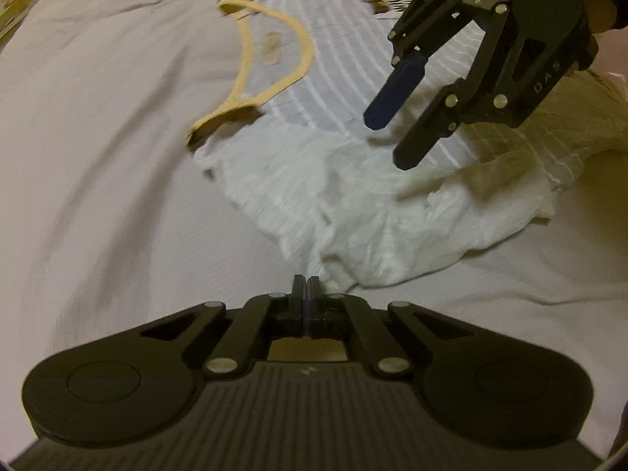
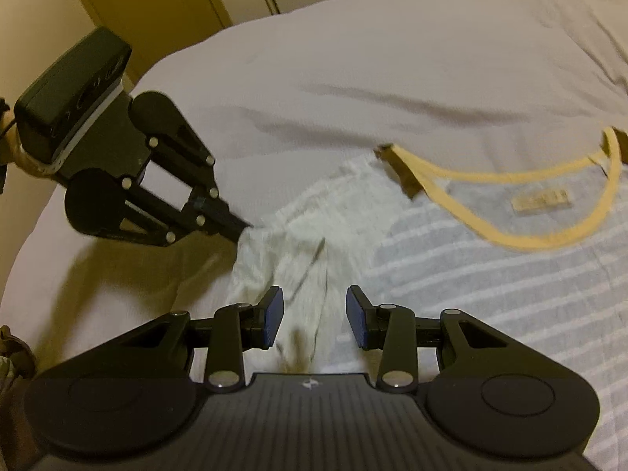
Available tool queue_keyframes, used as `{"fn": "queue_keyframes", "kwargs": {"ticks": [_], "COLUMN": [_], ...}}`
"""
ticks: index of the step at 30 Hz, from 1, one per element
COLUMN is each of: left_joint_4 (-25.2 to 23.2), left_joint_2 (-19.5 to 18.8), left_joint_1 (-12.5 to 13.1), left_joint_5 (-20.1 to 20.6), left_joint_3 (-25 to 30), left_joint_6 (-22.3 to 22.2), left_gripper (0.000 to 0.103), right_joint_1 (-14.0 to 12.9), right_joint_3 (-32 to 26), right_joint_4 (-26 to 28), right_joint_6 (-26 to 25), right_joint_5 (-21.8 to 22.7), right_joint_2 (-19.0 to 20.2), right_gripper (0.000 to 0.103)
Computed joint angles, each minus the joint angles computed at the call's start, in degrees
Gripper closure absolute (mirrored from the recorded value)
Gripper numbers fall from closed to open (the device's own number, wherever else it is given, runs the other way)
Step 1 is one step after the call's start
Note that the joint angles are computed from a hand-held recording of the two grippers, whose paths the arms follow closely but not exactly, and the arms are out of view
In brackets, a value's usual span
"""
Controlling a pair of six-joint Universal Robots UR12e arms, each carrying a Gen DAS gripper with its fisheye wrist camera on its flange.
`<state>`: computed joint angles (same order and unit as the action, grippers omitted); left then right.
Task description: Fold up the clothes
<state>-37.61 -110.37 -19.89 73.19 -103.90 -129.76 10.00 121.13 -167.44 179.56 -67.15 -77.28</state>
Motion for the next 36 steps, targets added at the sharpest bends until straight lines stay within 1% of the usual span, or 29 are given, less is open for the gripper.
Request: {"fn": "queue_keyframes", "kwargs": {"ticks": [2,6,7,8,10,11,12,13,15,16,17,20,22,24,26,27,28,29,30,32,34,36], "left_joint_4": [1.62,5.93,7.01,7.19,7.49,7.24,6.99,6.58,5.39,4.87,4.36,2.26,-0.32,-2.77,-5.02,-5.51,-5.86,-5.62,-5.09,-4.16,-4.48,-4.56], "left_joint_2": [0.26,1.05,1.23,1.25,1.28,1.24,1.16,0.95,0.57,0.27,0.21,-0.52,-0.60,-0.58,-0.69,-0.75,-0.76,-0.73,-0.65,-0.53,-0.50,-0.35], "left_joint_1": [0.14,0.51,0.59,0.40,0.01,-0.33,-0.60,-0.84,-1.30,-1.53,-1.69,-2.11,-2.30,-2.66,-3.08,-3.12,-3.03,-2.90,-2.83,-2.75,-2.80,-2.61], "left_joint_5": [0.67,-0.73,-1.06,-1.31,-1.82,-1.52,-1.27,-1.08,-0.86,-0.83,-0.73,-0.91,-0.88,0.55,2.45,2.52,2.25,1.79,1.57,1.62,2.45,2.45], "left_joint_3": [-0.83,-2.81,-3.29,-3.43,-3.68,-3.63,-3.53,-3.25,-2.65,-2.34,-2.25,-1.13,-0.20,0.56,1.23,1.43,1.62,1.57,1.46,1.27,1.36,1.19], "left_joint_6": [-2.76,-4.72,-5.21,-3.32,0.50,3.21,5.14,6.44,9.00,10.12,11.61,14.24,15.99,18.71,21.43,21.34,20.52,19.63,19.03,18.21,17.98,16.68], "left_gripper": [0.103,0.103,0.100,0.097,0.073,0.071,0.071,0.071,0.071,0.071,0.071,0.071,0.071,0.071,0.072,0.073,0.080,0.084,0.091,0.097,0.103,0.103], "right_joint_1": [0.12,0.34,0.25,0.17,0.09,0.08,0.08,0.05,-0.09,-0.12,-0.08,-0.05,0.01,0.08,0.12,0.14,0.16,0.14,0.12,0.06,-0.14,-0.32], "right_joint_3": [-0.91,-2.14,-2.23,-2.33,-2.41,-2.41,-2.42,-2.38,-1.99,-1.63,-1.42,-0.75,-0.50,-0.26,-0.11,-0.11,-0.12,-0.14,-0.15,-0.23,-0.66,-1.10], "right_joint_4": [-0.43,0.25,0.50,0.75,1.36,1.71,2.07,2.41,2.84,2.54,2.58,2.38,2.23,2.09,2.11,2.18,2.16,1.85,1.54,0.91,0.25,-0.41], "right_joint_6": [-0.88,-1.46,-0.79,-0.11,0.34,0.30,0.25,0.21,0.19,0.23,0.33,0.47,0.82,1.16,1.20,1.05,0.89,0.70,0.51,0.11,-0.39,-0.88], "right_joint_5": [0.86,2.28,2.87,3.46,4.00,4.06,4.13,4.26,4.88,4.95,4.99,4.79,4.31,3.84,3.68,3.74,3.76,3.68,3.60,3.43,3.23,3.04], "right_joint_2": [0.99,2.38,2.60,2.83,3.15,3.27,3.38,3.45,3.29,3.11,2.88,2.17,1.89,1.61,1.44,1.44,1.45,1.48,1.51,1.61,2.05,2.49], "right_gripper": [0.063,0.063,0.063,0.063,0.063,0.064,0.066,0.074,0.079,0.098,0.103,0.102,0.102,0.102,0.102,0.102,0.102,0.102,0.102,0.091,0.086,0.083]}}
